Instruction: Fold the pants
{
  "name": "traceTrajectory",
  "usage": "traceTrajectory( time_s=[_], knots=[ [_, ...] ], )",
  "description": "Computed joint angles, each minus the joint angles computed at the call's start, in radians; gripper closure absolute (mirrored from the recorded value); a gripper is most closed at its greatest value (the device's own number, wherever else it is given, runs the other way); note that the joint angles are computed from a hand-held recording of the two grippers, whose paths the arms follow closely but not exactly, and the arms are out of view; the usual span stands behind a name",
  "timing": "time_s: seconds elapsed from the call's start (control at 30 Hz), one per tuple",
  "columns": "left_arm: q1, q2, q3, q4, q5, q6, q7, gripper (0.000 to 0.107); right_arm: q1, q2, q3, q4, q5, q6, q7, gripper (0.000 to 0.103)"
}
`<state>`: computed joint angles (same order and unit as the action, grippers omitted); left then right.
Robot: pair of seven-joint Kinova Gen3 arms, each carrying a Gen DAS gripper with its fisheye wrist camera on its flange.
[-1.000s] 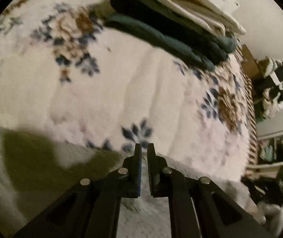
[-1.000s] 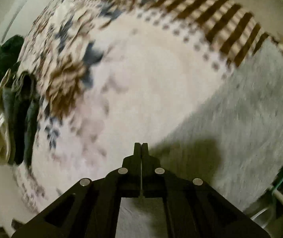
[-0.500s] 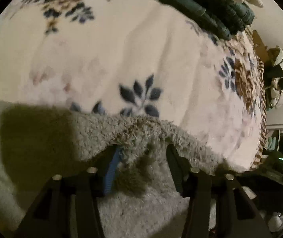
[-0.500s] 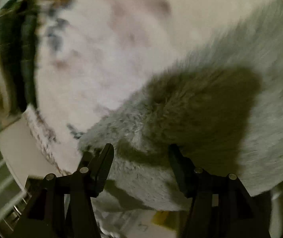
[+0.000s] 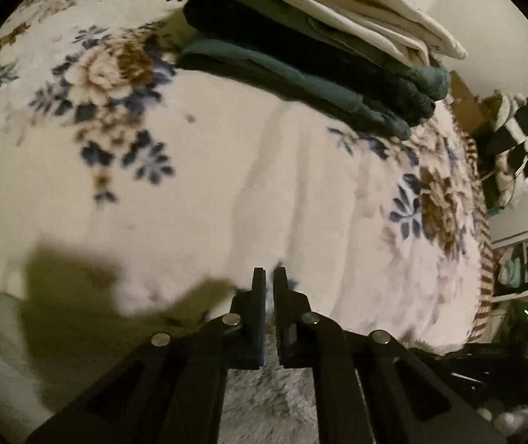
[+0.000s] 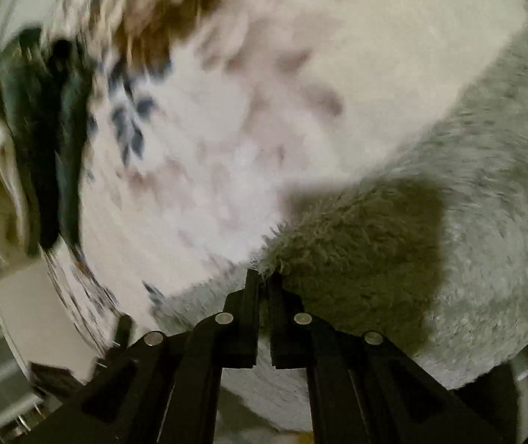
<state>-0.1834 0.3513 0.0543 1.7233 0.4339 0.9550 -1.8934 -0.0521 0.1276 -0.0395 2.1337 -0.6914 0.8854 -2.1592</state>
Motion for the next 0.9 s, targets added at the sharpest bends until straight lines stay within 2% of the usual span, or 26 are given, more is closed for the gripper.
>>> traceTrajectory(
  time_s=[0.03, 0.07, 0.1, 0.13, 0.17, 0.2, 0.23, 0.3, 0.4, 0.43, 0.47, 0.5, 0.53, 0.6, 0.73, 0.8, 0.83, 0.87, 0.9],
  knots=[
    [0.027, -0.001, -0.025, -0.014, -0.041, 0.022, 0.026, 0.091, 0.002, 0.036, -0.007, -0.019, -0.004, 0.041, 0.041, 0.087],
    [0.036, -0.002, -0.036, -0.023, -0.079, 0.047, 0.037, 0.086, -0.015, 0.055, 0.003, -0.041, 0.008, 0.081, 0.081, 0.07],
    [0.026, -0.013, -0.04, -0.02, -0.1, 0.068, 0.034, 0.077, -0.05, 0.054, 0.025, -0.07, 0.037, 0.122, 0.122, 0.061],
    [0.005, -0.027, -0.034, -0.006, -0.113, 0.076, 0.026, 0.064, -0.09, 0.043, 0.041, -0.106, 0.077, 0.158, 0.162, 0.048],
    [-0.01, -0.043, -0.04, 0.01, -0.116, 0.082, 0.011, 0.058, -0.126, 0.024, 0.039, -0.14, 0.117, 0.18, 0.188, 0.04],
    [-0.032, -0.071, -0.055, 0.036, -0.122, 0.082, -0.005, 0.049, -0.151, 0.016, 0.018, -0.18, 0.152, 0.207, 0.215, 0.039],
    [-0.045, -0.092, -0.066, 0.054, -0.129, 0.083, -0.013, 0.044, -0.161, 0.019, -0.011, -0.211, 0.172, 0.225, 0.254, 0.039],
    [-0.077, -0.138, -0.101, 0.096, -0.158, 0.075, -0.021, 0.044, -0.208, 0.07, -0.089, -0.301, 0.218, 0.252, 0.328, 0.039],
    [-0.126, -0.178, -0.148, 0.13, -0.186, 0.074, -0.004, 0.044, -0.338, 0.163, -0.129, -0.412, 0.34, 0.307, 0.378, 0.039],
    [-0.141, -0.186, -0.158, 0.135, -0.188, 0.078, 0.003, 0.044, -0.384, 0.186, -0.127, -0.436, 0.381, 0.313, 0.387, 0.051],
    [-0.16, -0.192, -0.17, 0.141, -0.185, 0.079, 0.004, 0.044, -0.43, 0.2, -0.106, -0.45, 0.422, 0.315, 0.38, 0.093],
    [-0.179, -0.198, -0.18, 0.145, -0.184, 0.08, 0.003, 0.044, -0.458, 0.207, -0.077, -0.452, 0.446, 0.31, 0.357, 0.094],
    [-0.196, -0.205, -0.19, 0.148, -0.189, 0.081, 0.005, 0.044, -0.466, 0.209, -0.054, -0.453, 0.455, 0.298, 0.317, 0.094],
    [-0.233, -0.224, -0.211, 0.155, -0.187, 0.074, -0.006, 0.044, -0.429, 0.189, -0.017, -0.426, 0.422, 0.267, 0.252, 0.094],
    [-0.3, -0.228, -0.241, 0.162, -0.171, 0.07, -0.044, 0.044, -0.264, 0.164, -0.086, -0.351, 0.34, 0.238, 0.215, 0.094],
    [-0.333, -0.213, -0.253, 0.155, -0.157, 0.091, -0.047, 0.044, -0.245, 0.154, -0.095, -0.338, 0.33, 0.272, 0.225, 0.085],
    [-0.355, -0.207, -0.26, 0.152, -0.138, 0.104, -0.057, 0.044, -0.254, 0.139, -0.084, -0.344, 0.332, 0.28, 0.218, 0.078],
    [-0.372, -0.205, -0.266, 0.148, -0.131, 0.115, -0.06, 0.044, -0.246, 0.105, -0.081, -0.335, 0.329, 0.294, 0.21, 0.059],
    [-0.39, -0.202, -0.272, 0.149, -0.124, 0.12, -0.062, 0.044, -0.245, 0.079, -0.068, -0.322, 0.312, 0.296, 0.214, 0.047]
  ],
)
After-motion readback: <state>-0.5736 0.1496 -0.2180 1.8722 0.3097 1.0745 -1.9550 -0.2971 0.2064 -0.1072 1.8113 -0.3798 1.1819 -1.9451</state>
